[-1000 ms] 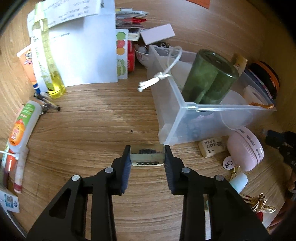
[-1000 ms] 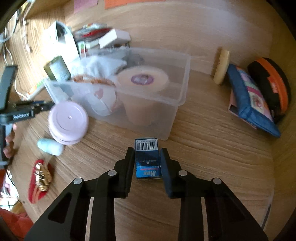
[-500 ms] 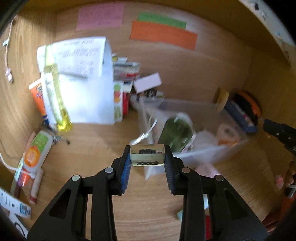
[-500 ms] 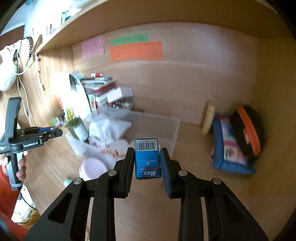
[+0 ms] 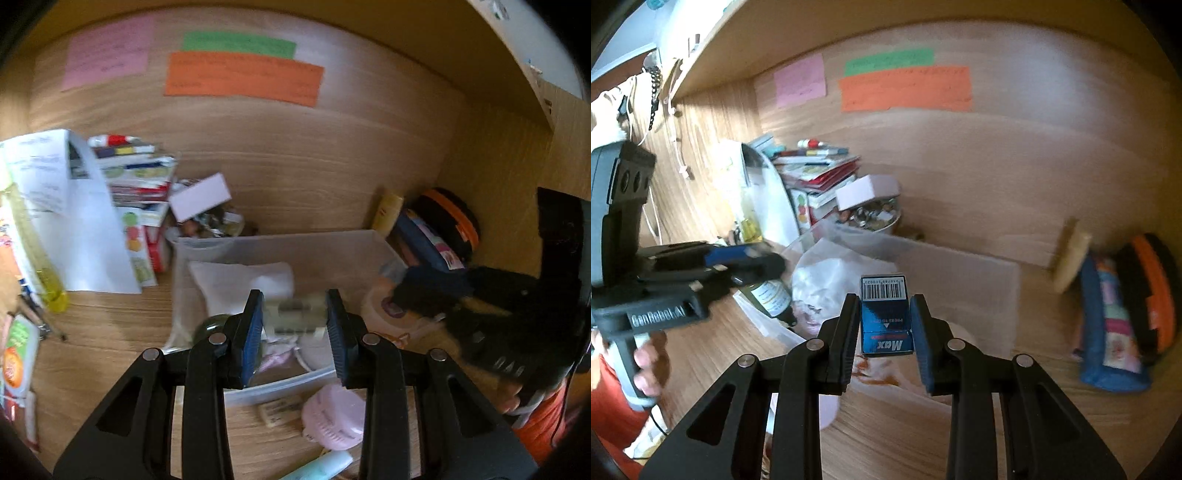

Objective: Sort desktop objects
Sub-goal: 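Carry the eraser with the left gripper into the box while the right drops the blue card there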

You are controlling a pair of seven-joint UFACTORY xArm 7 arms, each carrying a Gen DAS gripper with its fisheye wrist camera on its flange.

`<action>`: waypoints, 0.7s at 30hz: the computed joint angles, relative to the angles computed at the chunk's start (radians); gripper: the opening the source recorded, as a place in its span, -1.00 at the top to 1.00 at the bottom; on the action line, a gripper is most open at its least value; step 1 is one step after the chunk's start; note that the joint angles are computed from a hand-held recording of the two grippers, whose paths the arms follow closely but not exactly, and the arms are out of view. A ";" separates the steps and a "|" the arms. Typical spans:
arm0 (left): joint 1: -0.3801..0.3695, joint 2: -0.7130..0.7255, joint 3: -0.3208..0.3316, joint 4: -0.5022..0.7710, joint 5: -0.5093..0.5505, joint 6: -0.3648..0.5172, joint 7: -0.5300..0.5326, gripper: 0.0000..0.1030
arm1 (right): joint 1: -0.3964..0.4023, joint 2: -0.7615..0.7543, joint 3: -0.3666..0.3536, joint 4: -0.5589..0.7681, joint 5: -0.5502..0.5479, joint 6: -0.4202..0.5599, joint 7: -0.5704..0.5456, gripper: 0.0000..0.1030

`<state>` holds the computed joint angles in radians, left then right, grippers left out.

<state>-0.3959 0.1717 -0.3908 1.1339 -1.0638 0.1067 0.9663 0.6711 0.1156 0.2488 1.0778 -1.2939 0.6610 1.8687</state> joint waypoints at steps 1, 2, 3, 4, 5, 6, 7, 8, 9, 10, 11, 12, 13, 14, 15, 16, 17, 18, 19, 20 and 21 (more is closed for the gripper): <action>-0.003 0.012 0.002 0.009 0.009 0.005 -0.008 0.36 | -0.001 0.021 -0.002 0.014 -0.009 -0.007 0.003 0.51; -0.006 0.025 0.006 0.020 0.032 0.014 -0.026 0.36 | -0.001 0.039 -0.007 0.026 -0.017 -0.017 0.005 0.51; -0.008 0.034 0.007 0.026 0.050 0.014 -0.041 0.36 | -0.001 0.058 -0.014 0.037 -0.026 -0.035 0.013 0.51; -0.013 0.045 0.010 0.031 0.079 0.012 -0.064 0.36 | -0.001 0.069 -0.021 0.042 -0.030 -0.051 0.019 0.51; -0.013 0.053 0.008 0.033 0.101 0.007 -0.079 0.36 | -0.002 0.080 -0.029 0.047 -0.026 -0.067 0.020 0.51; -0.011 0.063 0.005 0.037 0.125 0.004 -0.095 0.36 | -0.002 0.090 -0.033 0.053 -0.009 -0.074 0.003 0.51; -0.005 0.072 -0.002 0.041 0.143 0.004 -0.108 0.36 | 0.001 0.097 -0.038 0.057 -0.001 -0.080 -0.011 0.51; 0.005 0.076 -0.013 0.044 0.150 0.003 -0.114 0.36 | 0.007 0.098 -0.043 0.057 0.000 -0.080 -0.016 0.51; 0.018 0.082 -0.029 0.050 0.149 0.003 -0.111 0.36 | 0.012 0.099 -0.046 0.058 0.004 -0.076 -0.023 0.50; 0.034 0.084 -0.046 0.053 0.141 0.005 -0.103 0.36 | 0.017 0.101 -0.050 0.059 0.002 -0.070 -0.022 0.50; 0.048 0.084 -0.062 0.055 0.129 0.011 -0.089 0.36 | 0.022 0.102 -0.053 0.061 0.000 -0.061 -0.020 0.50; 0.059 0.082 -0.074 0.055 0.116 0.017 -0.075 0.35 | 0.026 0.104 -0.053 0.064 0.007 -0.051 -0.031 0.50; 0.061 0.079 -0.079 0.054 0.109 0.017 -0.066 0.31 | 0.031 0.105 -0.053 0.067 0.013 -0.035 -0.040 0.50; 0.060 0.076 -0.078 0.053 0.107 0.015 -0.062 0.27 | 0.037 0.108 -0.052 0.072 0.025 -0.009 -0.053 0.47; 0.065 0.069 -0.084 0.049 0.092 0.014 -0.047 0.19 | 0.041 0.110 -0.051 0.076 0.042 0.014 -0.070 0.43; 0.071 0.062 -0.090 0.046 0.070 0.014 -0.027 0.13 | 0.042 0.108 -0.053 0.075 0.044 0.018 -0.070 0.34; 0.072 0.054 -0.091 0.043 0.050 0.013 -0.011 0.11 | 0.045 0.102 -0.055 0.070 0.041 0.022 -0.060 0.28; 0.074 0.041 -0.092 0.036 0.022 0.011 0.009 0.11 | 0.046 0.096 -0.054 0.066 0.041 0.027 -0.055 0.26; 0.079 0.023 -0.094 0.028 -0.019 0.019 0.042 0.11 | 0.048 0.086 -0.052 0.061 0.039 0.033 -0.050 0.24; 0.075 0.009 -0.087 0.021 -0.043 0.027 0.060 0.10 | 0.050 0.079 -0.049 0.058 0.034 0.042 -0.044 0.21; 0.074 -0.015 -0.081 0.007 -0.076 0.029 0.086 0.04 | 0.056 0.064 -0.044 0.051 0.023 0.059 -0.029 0.16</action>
<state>-0.3219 0.1566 -0.4723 1.1404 -1.1399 0.1358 1.0525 0.7272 0.1796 0.2051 1.1288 -1.2706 0.7198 1.8401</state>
